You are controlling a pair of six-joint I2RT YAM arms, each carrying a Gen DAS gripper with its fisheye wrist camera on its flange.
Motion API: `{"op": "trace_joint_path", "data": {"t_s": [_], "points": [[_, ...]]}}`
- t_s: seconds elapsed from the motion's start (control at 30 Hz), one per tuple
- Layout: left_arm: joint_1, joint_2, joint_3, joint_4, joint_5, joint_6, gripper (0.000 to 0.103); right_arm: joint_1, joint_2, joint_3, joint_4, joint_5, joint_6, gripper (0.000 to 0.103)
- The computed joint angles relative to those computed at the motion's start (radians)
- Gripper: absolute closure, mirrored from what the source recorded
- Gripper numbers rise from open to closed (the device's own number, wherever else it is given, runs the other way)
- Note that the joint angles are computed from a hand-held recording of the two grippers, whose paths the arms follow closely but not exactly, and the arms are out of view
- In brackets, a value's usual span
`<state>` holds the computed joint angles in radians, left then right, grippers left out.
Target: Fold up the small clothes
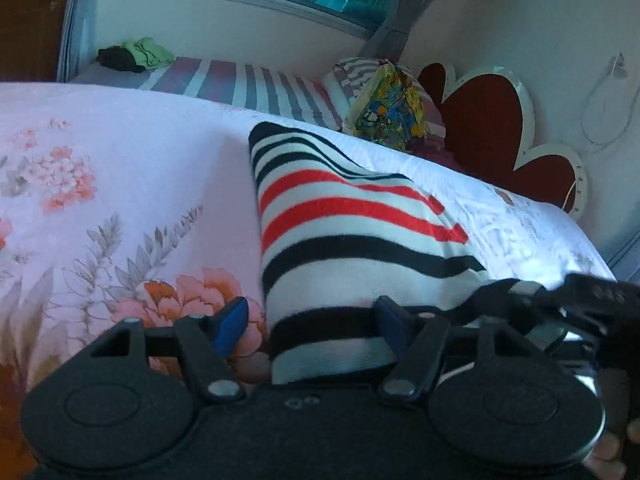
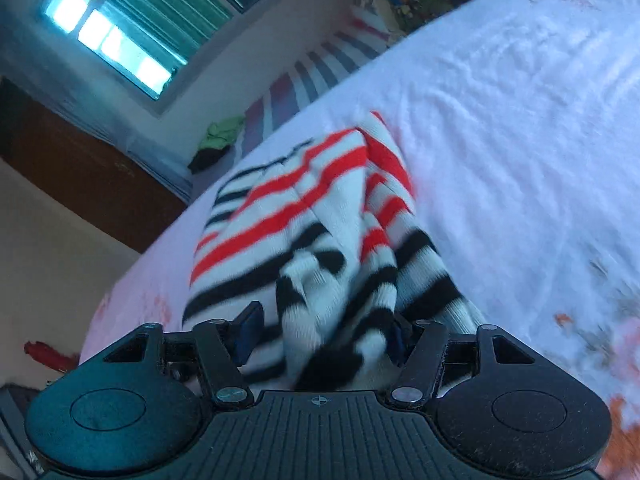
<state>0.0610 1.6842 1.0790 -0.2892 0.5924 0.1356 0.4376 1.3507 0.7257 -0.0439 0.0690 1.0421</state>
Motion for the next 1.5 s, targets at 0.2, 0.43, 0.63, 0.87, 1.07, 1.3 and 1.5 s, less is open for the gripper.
{"op": "trace_joint_path", "data": {"t_s": [0.2, 0.43, 0.63, 0.87, 1.07, 1.3, 1.5], "points": [[-0.005, -0.020, -0.009, 0.018, 0.008, 0.000, 0.035, 0.039, 0.043, 0.056, -0.011, 0.126, -0.096, 0.080], [-0.052, -0.016, -0.020, 0.003, -0.001, 0.021, 0.029, 0.041, -0.030, -0.016, -0.077, 0.175, -0.114, 0.081], [-0.038, 0.023, -0.005, -0.039, 0.006, -0.011, 0.027, 0.062, -0.090, -0.025, -0.150, 0.203, -0.087, 0.068], [-0.010, -0.040, -0.010, -0.082, 0.040, 0.001, 0.031, 0.245, -0.218, 0.051, -0.397, 0.496, -0.057, 0.068], [-0.064, -0.063, -0.073, -0.028, -0.029, 0.035, 0.028, 0.283, -0.092, 0.109, -0.311, 0.509, -0.159, 0.068], [-0.045, -0.002, -0.036, -0.088, 0.012, 0.037, 0.026, 0.213, 0.031, 0.028, -0.312, 0.441, -0.078, 0.068], [-0.003, -0.054, -0.014, -0.134, 0.050, 0.037, 0.031, 0.230, -0.084, 0.062, -0.357, 0.497, -0.068, 0.068]]}}
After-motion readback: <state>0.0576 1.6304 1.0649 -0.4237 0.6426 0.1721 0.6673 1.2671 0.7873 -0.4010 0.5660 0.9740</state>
